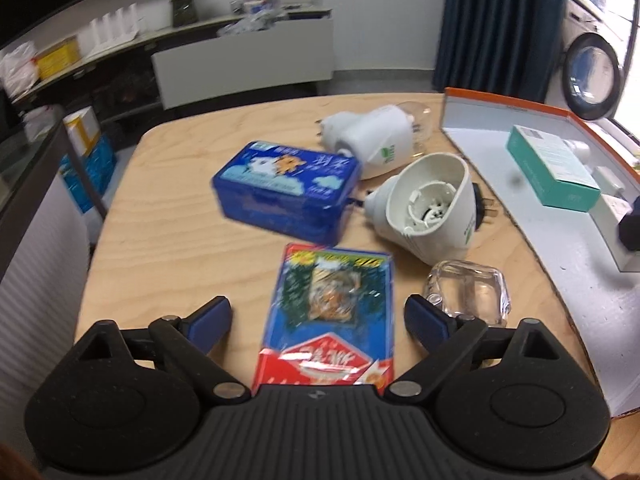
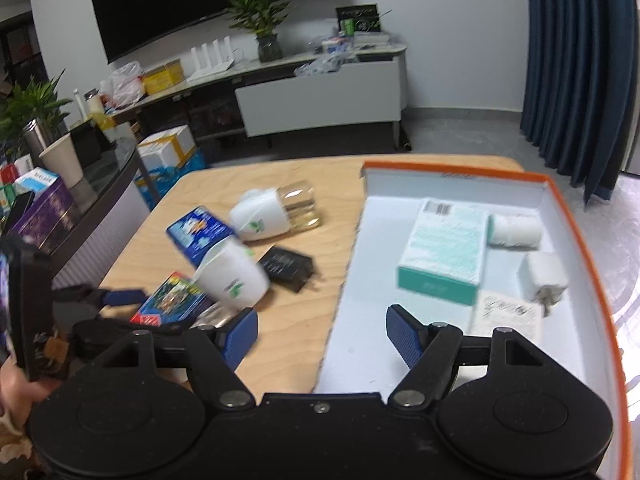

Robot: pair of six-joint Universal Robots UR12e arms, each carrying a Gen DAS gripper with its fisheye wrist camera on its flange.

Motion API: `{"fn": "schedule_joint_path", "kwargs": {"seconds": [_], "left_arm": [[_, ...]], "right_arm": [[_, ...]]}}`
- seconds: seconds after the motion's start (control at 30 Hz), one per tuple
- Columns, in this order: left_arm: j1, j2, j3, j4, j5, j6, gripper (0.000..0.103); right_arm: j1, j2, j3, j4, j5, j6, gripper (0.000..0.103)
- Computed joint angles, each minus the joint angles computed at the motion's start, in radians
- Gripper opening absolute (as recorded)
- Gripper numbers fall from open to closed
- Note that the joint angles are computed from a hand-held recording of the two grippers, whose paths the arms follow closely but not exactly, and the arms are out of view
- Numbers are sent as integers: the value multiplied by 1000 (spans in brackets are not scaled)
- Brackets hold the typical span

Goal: Organize rigid objects
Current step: 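Grasp the red-and-blue card pack with the left tool while the right tool grasps the white mug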

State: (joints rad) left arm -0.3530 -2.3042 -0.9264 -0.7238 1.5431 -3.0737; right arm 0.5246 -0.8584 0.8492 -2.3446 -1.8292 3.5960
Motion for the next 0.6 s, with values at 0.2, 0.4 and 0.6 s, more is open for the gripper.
{"fn": "schedule_joint_path", "kwargs": {"seconds": [0.2,0.4,0.6], "left_arm": [[6,21,-38,44,-43,14,60],[19,66,-102,63,-18,-85,60],[29,98,-146,119,18,-134,60]], "right_arm": [[12,39,-60,44,55,-18,84],[24,92,-145,66,51,-47,84],[5,189,-335,99,5,-103,84]]}}
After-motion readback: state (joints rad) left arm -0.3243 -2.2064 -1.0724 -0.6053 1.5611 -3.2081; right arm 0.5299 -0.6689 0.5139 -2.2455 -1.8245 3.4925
